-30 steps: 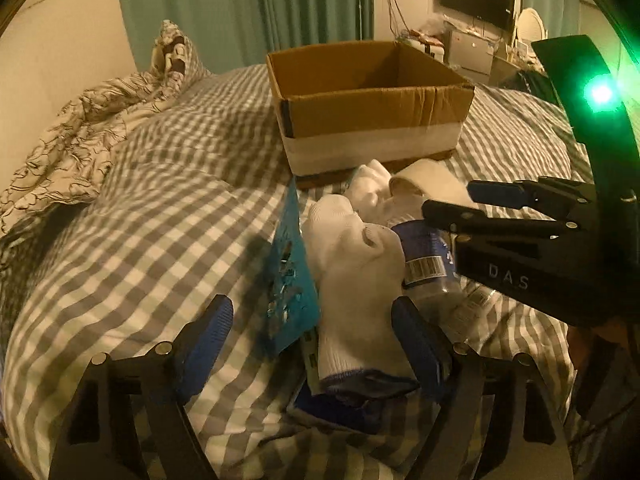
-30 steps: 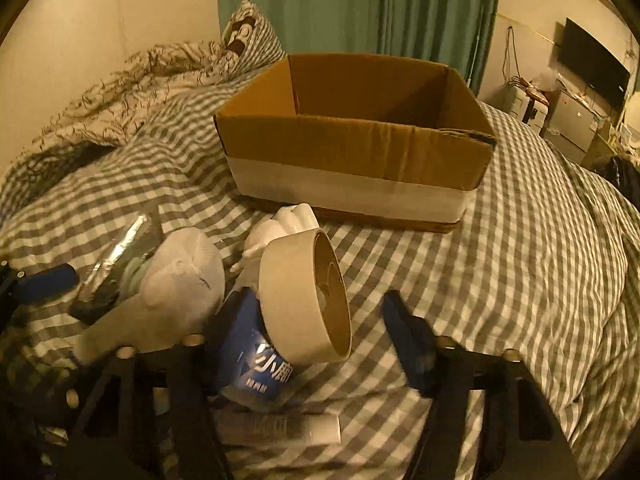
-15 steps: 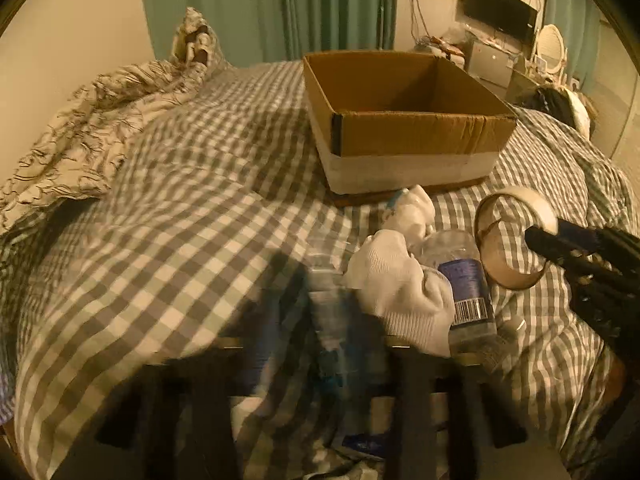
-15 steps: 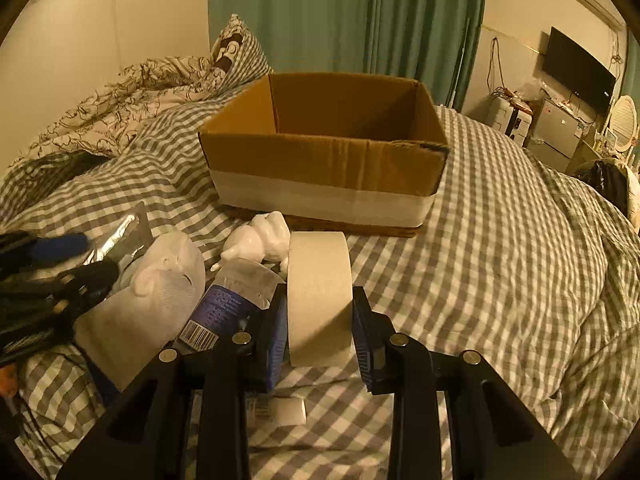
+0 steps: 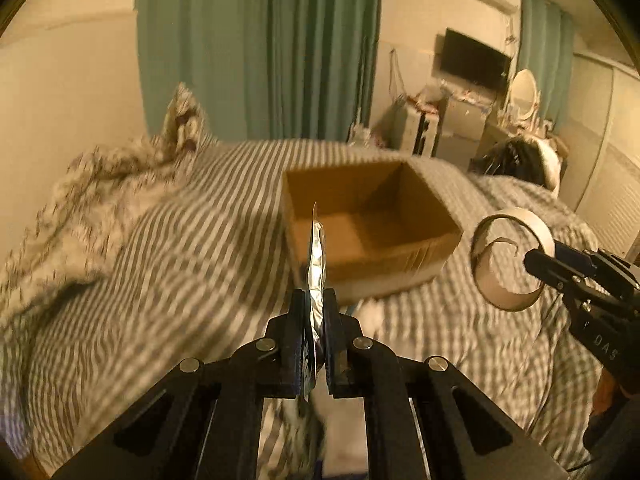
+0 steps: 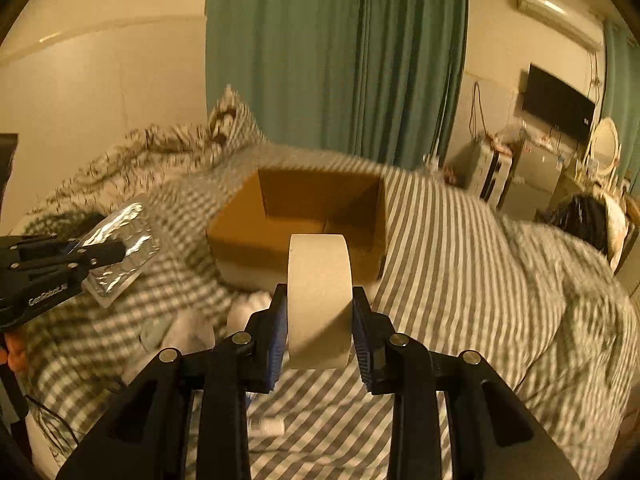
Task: Organize objects
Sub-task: 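Grasp the foil blister pack with the left tool while the right tool grasps the tape roll, then drop the blister pack and tape roll into the cardboard box with both tools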
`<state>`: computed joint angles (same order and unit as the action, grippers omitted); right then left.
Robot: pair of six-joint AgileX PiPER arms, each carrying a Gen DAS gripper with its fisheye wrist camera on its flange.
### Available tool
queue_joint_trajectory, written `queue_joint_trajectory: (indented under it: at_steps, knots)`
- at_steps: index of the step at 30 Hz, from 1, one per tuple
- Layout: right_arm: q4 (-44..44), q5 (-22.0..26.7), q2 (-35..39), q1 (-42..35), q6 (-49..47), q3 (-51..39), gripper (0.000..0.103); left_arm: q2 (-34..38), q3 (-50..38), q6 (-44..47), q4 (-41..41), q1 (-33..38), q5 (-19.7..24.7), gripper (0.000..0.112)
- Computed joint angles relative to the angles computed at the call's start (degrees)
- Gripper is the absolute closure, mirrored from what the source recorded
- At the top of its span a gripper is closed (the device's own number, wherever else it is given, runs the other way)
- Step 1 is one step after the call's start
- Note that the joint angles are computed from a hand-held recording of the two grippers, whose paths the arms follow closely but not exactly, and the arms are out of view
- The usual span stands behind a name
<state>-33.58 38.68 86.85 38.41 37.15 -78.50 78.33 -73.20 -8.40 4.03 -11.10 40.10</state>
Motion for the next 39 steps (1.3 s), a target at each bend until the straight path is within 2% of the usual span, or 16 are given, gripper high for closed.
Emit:
queue_joint_trajectory:
  at_steps: [6, 8, 15, 19, 20, 21, 22, 24, 25, 28, 31, 33, 34, 36, 39]
  knots:
    - [8.4, 0.9, 7.7, -5.8, -12.3, -14.9, 0.074, 12.3, -16.6, -0.7, 3.3, -3.2, 2.1, 0.105]
    - [11.7, 1.2, 10.7, -7.9, -16.2, -19.4, 0.074, 17.9, -23.8, 0.2, 2.2, -3.4, 3.8, 0.105]
    - [24.3, 6.1, 29.2, -14.6, -28.5, -42.5, 0.074, 37.6, -46.0, 2.7, 0.7, -2.8, 9.6, 0.104]
    - [26.0, 7.6, 36.1, -16.0, -29.4, -48.9, 0.073, 47.7, -56.6, 3.3, -1.0, -1.8, 14.4, 0.101]
    - [27.0, 7.1, 36.9, -16.5, -29.5, -48.9, 0.067, 48.9, -57.6, 3.4, -1.0, -1.6, 14.9, 0.099]
    - [27.4, 6.7, 37.3, -16.8, -29.2, -48.6, 0.052, 50.1, -58.7, 3.3, -0.7, -1.5, 15.7, 0.093]
    - [27.7, 5.8, 37.1, -17.4, -28.9, -46.9, 0.047, 50.4, -58.2, 3.2, -0.4, -1.5, 15.8, 0.088]
    - [27.0, 3.5, 35.6, -17.9, -28.0, -43.2, 0.043, 49.8, -55.7, 2.6, 0.2, -1.4, 14.8, 0.052]
    - [26.7, 2.7, 34.7, -18.1, -27.6, -41.5, 0.043, 48.5, -53.1, 1.6, 0.9, -1.5, 13.4, 0.047]
    - [25.0, 1.8, 31.4, -18.3, -25.4, -37.1, 0.043, 45.8, -49.3, 0.1, 2.6, -2.2, 12.5, 0.045]
    - [21.9, 2.2, 27.3, -17.2, -22.9, -34.0, 0.04, 39.8, -42.7, -1.1, 4.3, -2.7, 10.6, 0.043]
    - [20.5, 2.4, 24.2, -16.5, -22.0, -31.8, 0.039, 34.8, -37.3, -1.5, 5.6, -3.2, 9.4, 0.032]
    - [19.6, 2.3, 22.4, -16.0, -21.4, -30.5, 0.038, 32.6, -35.2, -1.8, 6.5, -3.4, 8.9, 0.03]
    - [17.7, 2.2, 18.0, -14.9, -20.3, -27.1, 0.032, 28.2, -31.0, -2.4, 7.9, -3.7, 8.2, 0.029]
    - [13.7, 3.4, 12.1, -13.0, -18.3, -23.4, 0.027, 21.8, -26.3, -5.1, 10.4, -4.4, 9.4, 0.029]
